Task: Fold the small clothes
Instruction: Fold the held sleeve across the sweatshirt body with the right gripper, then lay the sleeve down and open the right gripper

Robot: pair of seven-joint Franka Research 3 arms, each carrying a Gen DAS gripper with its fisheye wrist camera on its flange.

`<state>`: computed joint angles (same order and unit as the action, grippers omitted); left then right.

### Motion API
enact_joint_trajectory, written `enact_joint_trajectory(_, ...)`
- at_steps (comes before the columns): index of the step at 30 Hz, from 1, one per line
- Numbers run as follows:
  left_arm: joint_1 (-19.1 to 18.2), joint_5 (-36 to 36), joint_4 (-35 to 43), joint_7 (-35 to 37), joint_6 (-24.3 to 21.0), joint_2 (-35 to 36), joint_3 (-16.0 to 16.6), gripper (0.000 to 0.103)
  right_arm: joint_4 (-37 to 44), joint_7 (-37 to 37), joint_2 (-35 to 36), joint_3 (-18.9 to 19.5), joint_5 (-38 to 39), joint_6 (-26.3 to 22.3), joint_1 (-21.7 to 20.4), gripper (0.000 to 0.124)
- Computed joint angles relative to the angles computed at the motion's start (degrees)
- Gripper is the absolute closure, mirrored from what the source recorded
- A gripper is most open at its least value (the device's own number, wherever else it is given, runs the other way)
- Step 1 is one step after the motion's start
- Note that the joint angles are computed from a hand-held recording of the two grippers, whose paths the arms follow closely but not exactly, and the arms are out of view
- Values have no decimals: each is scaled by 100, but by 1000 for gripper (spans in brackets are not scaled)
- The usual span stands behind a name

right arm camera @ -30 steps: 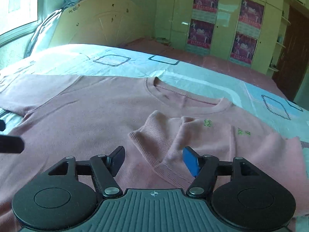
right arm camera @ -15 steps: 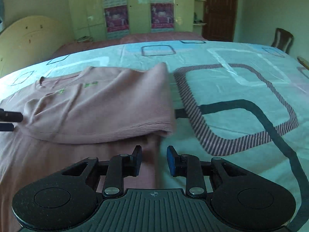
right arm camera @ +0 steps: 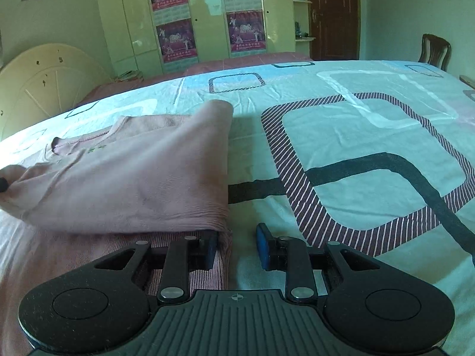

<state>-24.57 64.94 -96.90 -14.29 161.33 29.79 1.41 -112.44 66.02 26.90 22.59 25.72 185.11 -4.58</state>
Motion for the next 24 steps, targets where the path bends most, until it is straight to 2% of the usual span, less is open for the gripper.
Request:
enact_joint_trajectory(2, 26, 225, -143, -378, 326, 6, 86, 97, 7, -8, -9, -82, -41, -23, 72, 96)
enact_joint_trajectory(6, -56, 388, -31, -380, 111, 53, 77, 97, 13, 0, -39, -291, -81, -57, 264, 96)
enact_joint_trajectory(9, -59, 618, -119, -804, 336, 22, 176, 93, 0, 46, -68, -499, -115, -58, 460, 96)
enact_joint_trajectory(13, 0, 1563, -154, -2045, 1106, 26, 392, 73, 35, 68, -97, -677, -166, -151, 616, 96)
enact_joint_trajectory(15, 83, 1812, -16, -2336, 1232, 110, 357, 64, 39, -76, -76, -387, -122, -133, 362, 96)
enact_joint_trajectory(17, 171, 1639, 63, -2166, 1084, 170, 211, 72, 44, -128, -52, -363, -110, -97, 346, 96)
enact_joint_trajectory(18, 96, 1861, 64, -2349, 858, 125, 230, 96, 45, -71, -61, -606, -146, -82, 564, 96)
enact_joint_trajectory(19, -159, 2358, 10, -2928, 545, 3, 419, 98, 42, -39, -70, -734, -172, -72, 673, 96)
enact_joint_trajectory(20, -272, 2767, -75, -3327, 290, -141, 453, 98, 35, 0, -84, -846, -195, -76, 771, 96)
enact_joint_trajectory(21, -344, 2874, -124, -3325, 111, -193, 463, 98, 18, 11, -103, -925, -233, -83, 842, 96)
enact_joint_trajectory(22, -268, 2649, -133, -2920, -16, -175, 329, 98, -2, -35, -115, -928, -289, -100, 839, 96)
enact_joint_trajectory(23, -111, 2043, -135, -2122, -8, -124, 157, 98, -4, -115, -129, -835, -330, -175, 739, 96)
enact_joint_trajectory(24, 108, 1669, -139, -1690, 136, -44, -30, 97, 14, -290, -137, -541, -319, -316, 444, 96)
